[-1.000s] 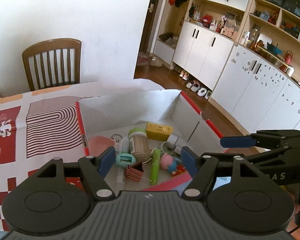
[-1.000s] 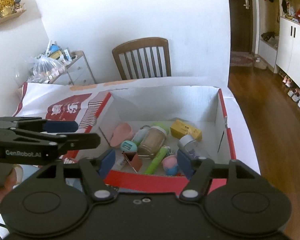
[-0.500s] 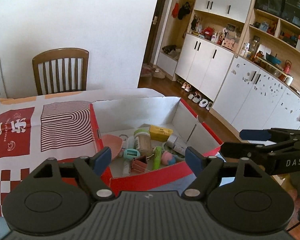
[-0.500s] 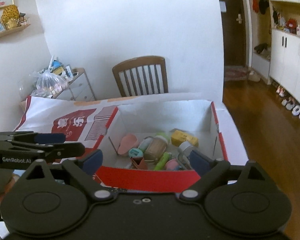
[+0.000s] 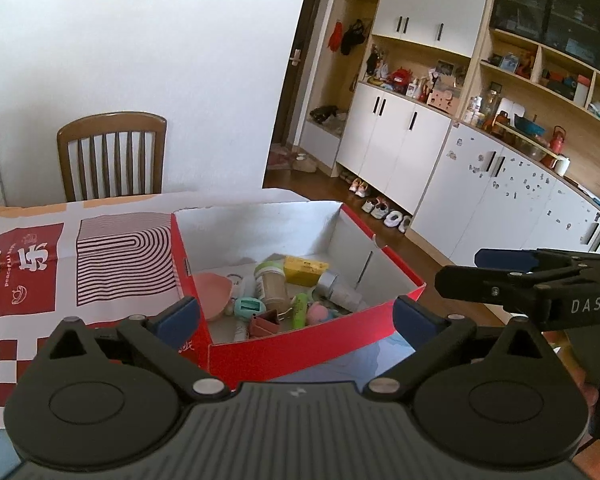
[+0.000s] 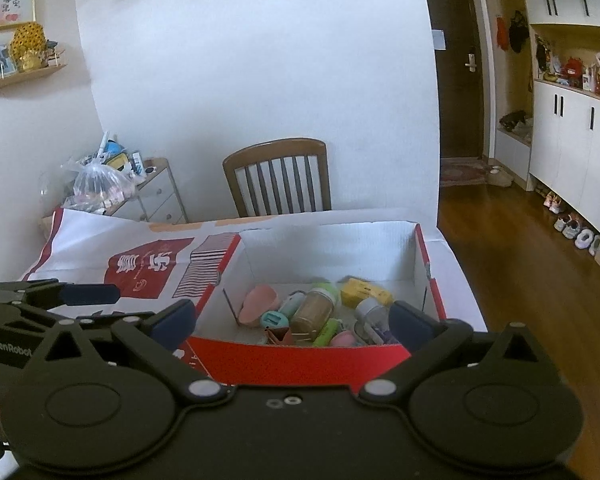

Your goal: Organize rigid objects

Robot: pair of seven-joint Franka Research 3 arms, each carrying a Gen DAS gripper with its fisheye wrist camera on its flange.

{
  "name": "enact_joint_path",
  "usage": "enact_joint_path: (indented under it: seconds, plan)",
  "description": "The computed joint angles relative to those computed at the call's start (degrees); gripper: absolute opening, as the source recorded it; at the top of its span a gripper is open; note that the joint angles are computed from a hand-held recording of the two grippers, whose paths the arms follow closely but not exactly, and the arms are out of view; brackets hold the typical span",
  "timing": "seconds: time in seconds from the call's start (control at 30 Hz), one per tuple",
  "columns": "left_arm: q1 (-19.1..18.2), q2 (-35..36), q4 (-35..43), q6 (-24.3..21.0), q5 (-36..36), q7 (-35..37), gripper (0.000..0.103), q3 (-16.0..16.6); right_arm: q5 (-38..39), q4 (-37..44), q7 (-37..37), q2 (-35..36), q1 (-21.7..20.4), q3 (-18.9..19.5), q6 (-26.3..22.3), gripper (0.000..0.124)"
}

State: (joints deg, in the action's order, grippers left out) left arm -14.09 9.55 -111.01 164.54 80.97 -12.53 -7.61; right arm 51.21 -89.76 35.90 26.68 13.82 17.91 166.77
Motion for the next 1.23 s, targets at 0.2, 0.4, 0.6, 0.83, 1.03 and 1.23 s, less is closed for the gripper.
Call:
enact_joint_path:
  seconds: [0.2, 0.4, 0.6, 0.83, 1.03, 1.23]
  plan:
    - [-0.4, -1.0, -0.8, -2.2, 2.8, -2.3, 0.103, -0.4, 1.6, -2.1, -1.0, -1.2, -0.4, 0.8, 2.0, 0.103]
    - [-0.4, -1.6, -1.3, -4.4, 2.3, -1.8, 0.103, -1.2, 2.9, -3.3, -2.2, -2.0, -0.4, 1.1, 3.0, 0.103]
    - [-0.6, -1.5, -1.5, -5.3, 1.4, -1.1, 0.103, -1.4, 4.0, -4.1, -2.9, -2.5, -0.4, 1.1, 3.7, 0.103]
    - [-1.1, -1.3, -1.0, -7.4, 1.9, -1.2, 0.103, -1.6, 4.2, -4.2, -3.0, -2.5, -0.2, 1.1, 4.1, 0.103]
    - [-1.3, -1.2, -0.9, -8.1, 2.8, -2.6, 0.103, -1.7, 4.2, -4.5, -3.0, -2.5, -0.1, 1.0, 4.1, 0.103]
    - [-1.5, -1.2, -0.9, -9.0, 2.6, -2.9, 0.103, -1.8, 3.3, -4.6, -1.9, -2.6, 0.2, 0.6, 3.6, 0.103]
